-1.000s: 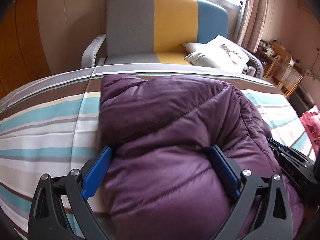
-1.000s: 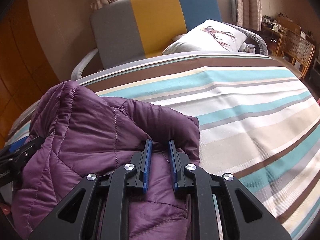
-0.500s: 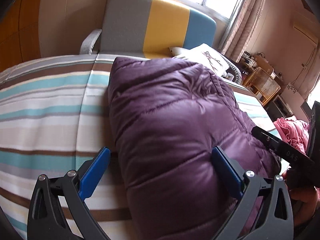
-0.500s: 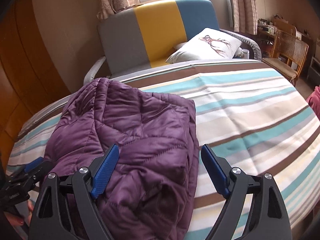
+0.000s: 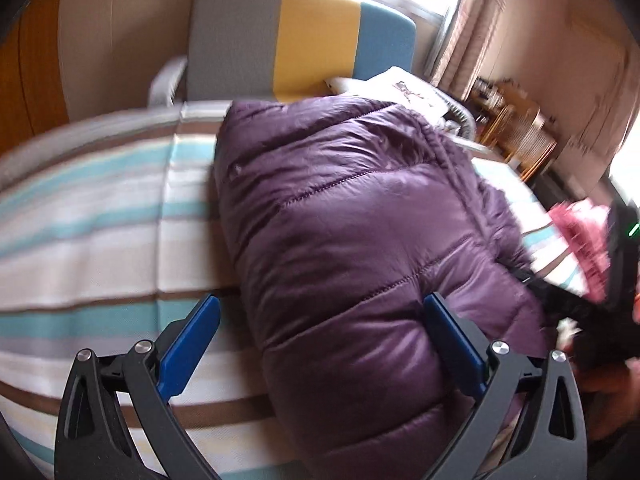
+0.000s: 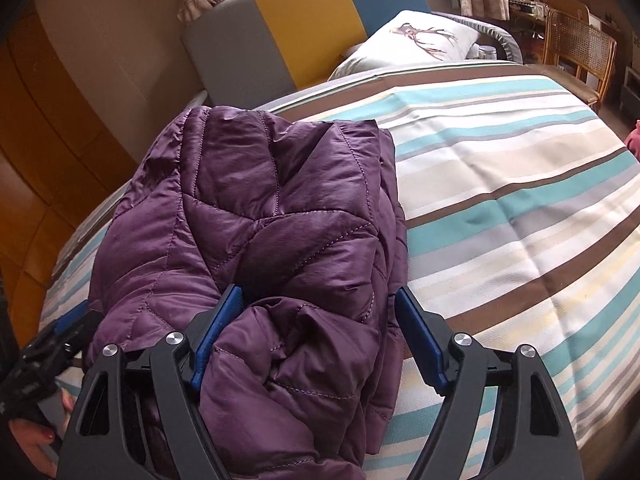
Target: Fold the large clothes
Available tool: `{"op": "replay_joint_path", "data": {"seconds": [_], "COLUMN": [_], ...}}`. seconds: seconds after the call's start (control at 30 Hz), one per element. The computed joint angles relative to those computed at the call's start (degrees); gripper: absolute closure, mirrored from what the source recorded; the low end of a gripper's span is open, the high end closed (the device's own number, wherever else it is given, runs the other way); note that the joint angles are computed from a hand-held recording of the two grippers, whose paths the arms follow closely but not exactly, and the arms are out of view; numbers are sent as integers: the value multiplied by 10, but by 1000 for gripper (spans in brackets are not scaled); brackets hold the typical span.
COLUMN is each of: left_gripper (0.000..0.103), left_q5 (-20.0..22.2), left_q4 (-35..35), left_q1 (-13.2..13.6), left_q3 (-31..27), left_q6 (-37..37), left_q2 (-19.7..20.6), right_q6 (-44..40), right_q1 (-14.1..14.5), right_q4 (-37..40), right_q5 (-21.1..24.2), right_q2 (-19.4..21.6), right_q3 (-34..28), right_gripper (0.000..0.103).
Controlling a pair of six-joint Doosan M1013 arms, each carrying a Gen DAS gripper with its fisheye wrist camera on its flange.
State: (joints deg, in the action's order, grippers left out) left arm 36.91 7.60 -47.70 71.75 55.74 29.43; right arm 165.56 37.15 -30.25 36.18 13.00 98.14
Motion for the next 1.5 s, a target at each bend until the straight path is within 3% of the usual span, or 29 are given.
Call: {"op": "replay_joint_path", "data": {"seconds": [0.1,0.2,0.37,0.5,0.67,0.73,0.77,0.97,1.17,1.23,1.33,1.4,1.5], "left_gripper": [2,2,2,2,2,2,2,2,2,2,4,19,30], "left_q5": [-15,-1,19,33,59,65,63,59,70,69,62,51,49], "left_q4": [-46,-59,-159,-189,-158,-146,-152,-254,-218,-218,-209,-226,-187], "left_q1": [12,19,33,38,35,33,35,51,41,40,38,38,29], "left_q3": [6,-1,-14,-24,-42,-46,-43,-29,-42,-44,-42,-37,-39], "left_q6": [7,13,84,119,115,115,123,165,155,152,156,182,184], "left_q2": [-3,2,17,21,27,31,32,26,35,38,37,34,30], "right_q6": [-59,-131,-239,-317,-363,-371,-378,-442,-445,-455,-487,-485,-491], "right_q1": [-12,-29,-55,-74,-86,-87,-87,-103,-105,-106,-107,-102,-95], "right_q4": [48,120,225,308,353,378,389,457,453,465,513,504,503], "right_q5": [-10,-27,-35,-45,-36,-38,-41,-49,-47,-57,-94,-116,-149], "right_q2": [-1,-1,6,8,20,27,28,28,36,38,32,29,21], "right_q3": [-3,-3,-10,-9,-23,-28,-28,-22,-27,-24,-7,0,13], "right_gripper": [26,26,22,22,20,24,28,26,22,27,42,49,60]}}
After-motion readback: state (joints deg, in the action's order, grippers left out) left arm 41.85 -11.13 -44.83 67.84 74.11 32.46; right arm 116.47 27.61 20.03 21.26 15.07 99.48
